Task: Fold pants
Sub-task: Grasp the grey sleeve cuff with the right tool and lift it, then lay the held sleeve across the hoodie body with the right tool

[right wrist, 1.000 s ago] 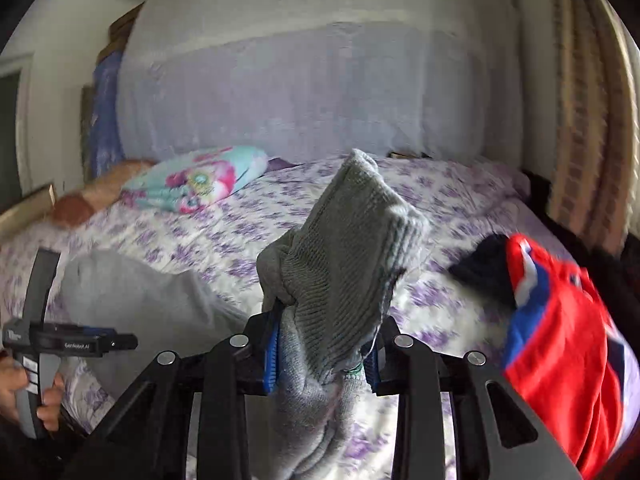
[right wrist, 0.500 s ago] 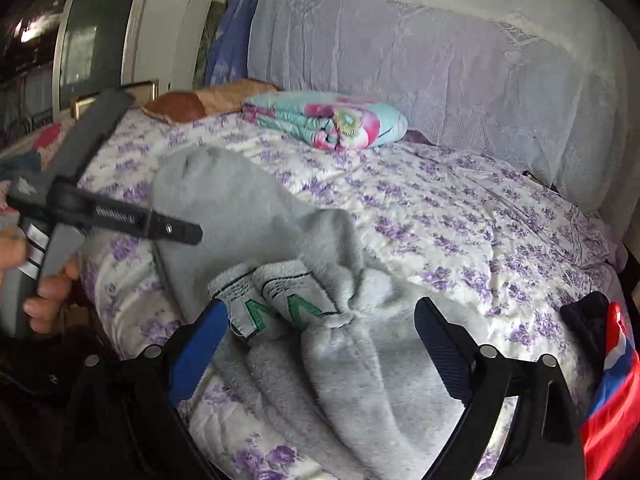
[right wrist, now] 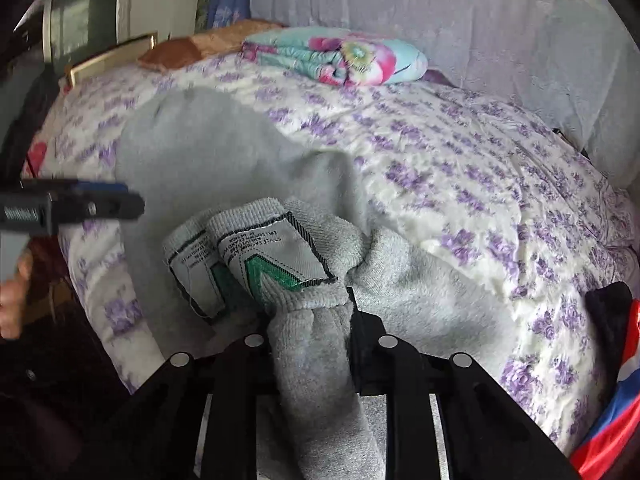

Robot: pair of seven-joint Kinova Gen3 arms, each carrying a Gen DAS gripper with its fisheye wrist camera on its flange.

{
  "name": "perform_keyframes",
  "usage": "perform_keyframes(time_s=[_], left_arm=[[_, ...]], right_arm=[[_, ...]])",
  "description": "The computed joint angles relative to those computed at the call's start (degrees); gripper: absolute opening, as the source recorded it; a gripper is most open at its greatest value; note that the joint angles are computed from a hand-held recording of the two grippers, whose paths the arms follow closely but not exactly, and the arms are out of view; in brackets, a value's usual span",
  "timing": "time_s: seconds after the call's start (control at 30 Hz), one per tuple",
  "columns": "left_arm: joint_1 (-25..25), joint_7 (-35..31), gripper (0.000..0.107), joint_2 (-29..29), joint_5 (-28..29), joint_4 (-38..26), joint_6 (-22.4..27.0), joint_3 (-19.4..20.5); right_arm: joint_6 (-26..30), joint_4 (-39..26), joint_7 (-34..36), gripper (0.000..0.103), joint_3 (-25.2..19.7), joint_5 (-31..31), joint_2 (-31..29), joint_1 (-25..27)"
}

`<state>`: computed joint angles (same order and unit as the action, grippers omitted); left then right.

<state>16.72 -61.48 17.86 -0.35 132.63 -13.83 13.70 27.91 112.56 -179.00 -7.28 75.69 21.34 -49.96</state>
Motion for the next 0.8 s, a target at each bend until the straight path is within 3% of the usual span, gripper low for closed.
perform_keyframes(time_s=[0.07, 0.13, 0.2, 0.27, 0.33, 0.43, 0.47, 0.53, 0.7, 0.8], left_arm=[[0.07, 0.03, 0.077, 0.32, 0.11, -0.21, 0.06, -0.15], [0.69, -0.24, 0.077, 0.52, 0.62, -0.56, 0.32, -0.71], [1.59, -0.68, 0.077, 0.50, 1.42, -0.70, 0.41, -1.41], [1.45, -0.60, 0.077, 0.39, 1.56, -0.38, 0.06, -1.15], [-0.09, 0.16, 0.077, 0.32, 0.51, 0.17, -0.51, 0.13], [-1.03, 0.79, 0.077, 0.23, -0.60, 0.73, -0.94, 0.82], [-1.01, 0.84, 0.077, 0.23, -0.75, 0.77, -0.93, 0.75], [-0.52, 0.79, 0.077, 0.23, -0.48, 0.45, -0.50, 0.27], [-0.54, 0.82, 0.077, 0.22, -0.48, 0.02, -0.09, 0.28], [-1.45, 1.34, 0.077, 0.10, -1.22, 0.18, -0.18, 1.02]], right_arm=[[-0.02, 0.36, -1.86, 0.019, 1.46, 2.72, -2.38, -2.13], [-0.43, -0.78, 0.00, 0.020, -1.31, 3.10, -2.13, -0.41], [0.97, -3.41, 4.66, 0.020, -6.24, 1.02, 1.13, 2.85], [4.27, -5.89, 9.32, 0.021, -8.03, -1.16, 5.54, 2.28], [8.93, -8.01, 13.55, 0.027, -5.58, -3.34, 9.64, -2.22], [13.96, -7.60, 13.66, 0.048, -0.30, -1.43, 10.89, -9.45], [13.91, -6.87, 12.56, 0.061, 0.77, -0.68, 10.45, -10.53], [12.82, -5.84, 12.47, 0.068, 1.61, -0.57, 9.26, -10.78], [11.90, -4.75, 15.57, 0.069, 0.40, -2.07, 8.15, -9.84], [5.98, -4.20, 20.67, 0.069, -2.03, -7.62, 5.83, -5.46]])
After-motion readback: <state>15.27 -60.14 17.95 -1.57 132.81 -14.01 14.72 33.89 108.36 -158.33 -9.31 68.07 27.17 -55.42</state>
